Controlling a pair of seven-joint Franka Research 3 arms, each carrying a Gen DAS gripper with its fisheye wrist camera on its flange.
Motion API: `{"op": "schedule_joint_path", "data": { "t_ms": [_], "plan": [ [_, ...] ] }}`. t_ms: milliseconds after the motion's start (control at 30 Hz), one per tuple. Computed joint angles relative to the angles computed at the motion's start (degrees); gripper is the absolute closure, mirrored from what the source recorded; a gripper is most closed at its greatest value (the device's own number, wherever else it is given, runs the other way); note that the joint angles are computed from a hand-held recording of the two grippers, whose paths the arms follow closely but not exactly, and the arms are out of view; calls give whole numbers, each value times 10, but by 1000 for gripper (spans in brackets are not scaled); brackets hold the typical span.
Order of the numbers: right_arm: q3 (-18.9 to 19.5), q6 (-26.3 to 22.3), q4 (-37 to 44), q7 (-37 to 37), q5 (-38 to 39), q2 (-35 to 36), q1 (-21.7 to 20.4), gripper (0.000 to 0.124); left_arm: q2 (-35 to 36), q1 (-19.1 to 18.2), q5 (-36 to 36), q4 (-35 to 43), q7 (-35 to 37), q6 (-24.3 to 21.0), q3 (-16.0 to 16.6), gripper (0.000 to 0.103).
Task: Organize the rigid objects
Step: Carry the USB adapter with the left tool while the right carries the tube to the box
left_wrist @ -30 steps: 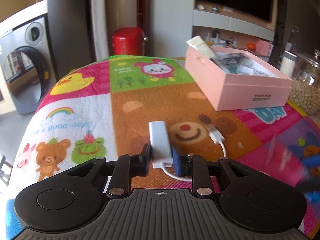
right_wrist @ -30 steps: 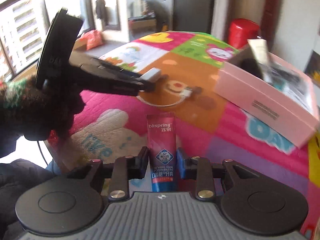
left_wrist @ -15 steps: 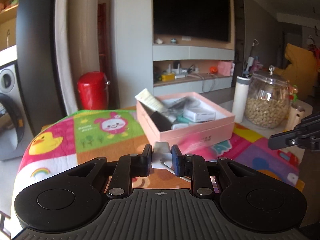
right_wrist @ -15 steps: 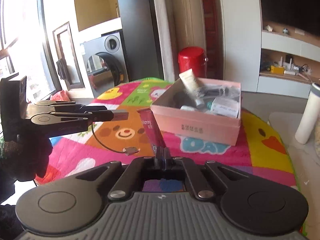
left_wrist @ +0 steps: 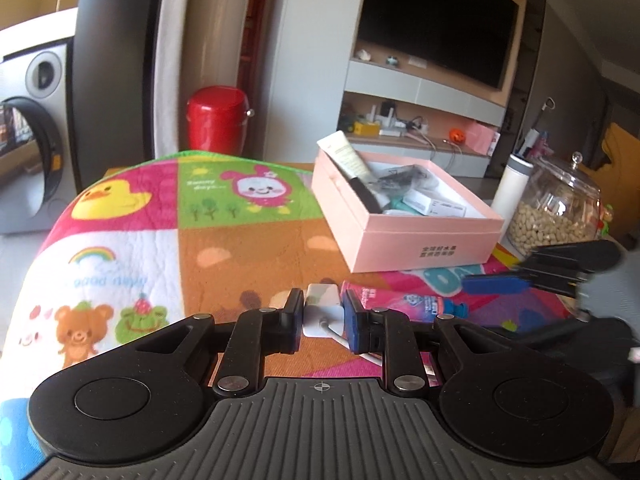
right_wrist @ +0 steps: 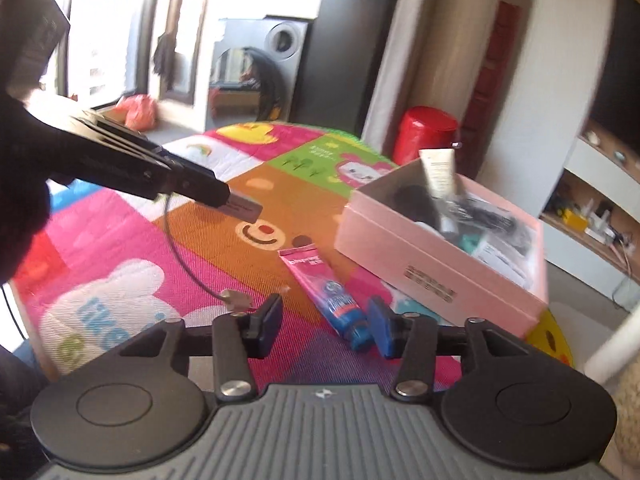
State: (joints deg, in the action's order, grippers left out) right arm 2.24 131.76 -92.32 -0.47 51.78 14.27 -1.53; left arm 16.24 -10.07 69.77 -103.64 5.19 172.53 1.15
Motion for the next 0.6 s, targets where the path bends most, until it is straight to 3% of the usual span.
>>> {"op": "schedule_joint_path", "data": {
  "t_ms": [100, 267, 300, 400, 500, 600],
  "plan": [
    [0, -26, 87, 83, -59, 69, 17, 74, -3, 10, -25, -16, 15, 13, -5, 78],
    [19, -120, 256, 222, -129, 187, 15, 72, 2, 8, -62, -27, 35, 30, 0, 78],
    [23, -131, 273, 239, -136, 197, 14, 79, 3, 6, -65, -28, 37, 33, 3, 78],
    [34, -135, 254, 243, -140, 179, 4, 95, -1, -4, -62, -32, 34, 38, 13, 78],
    [41, -116, 184, 215, -103, 129, -17, 113, -3, -10, -53, -34, 23, 44, 19, 78],
    [34, -138, 152, 220, -61, 95, -38, 124, 0, -9, -61, -34, 34, 51, 14, 78]
  ]
}}
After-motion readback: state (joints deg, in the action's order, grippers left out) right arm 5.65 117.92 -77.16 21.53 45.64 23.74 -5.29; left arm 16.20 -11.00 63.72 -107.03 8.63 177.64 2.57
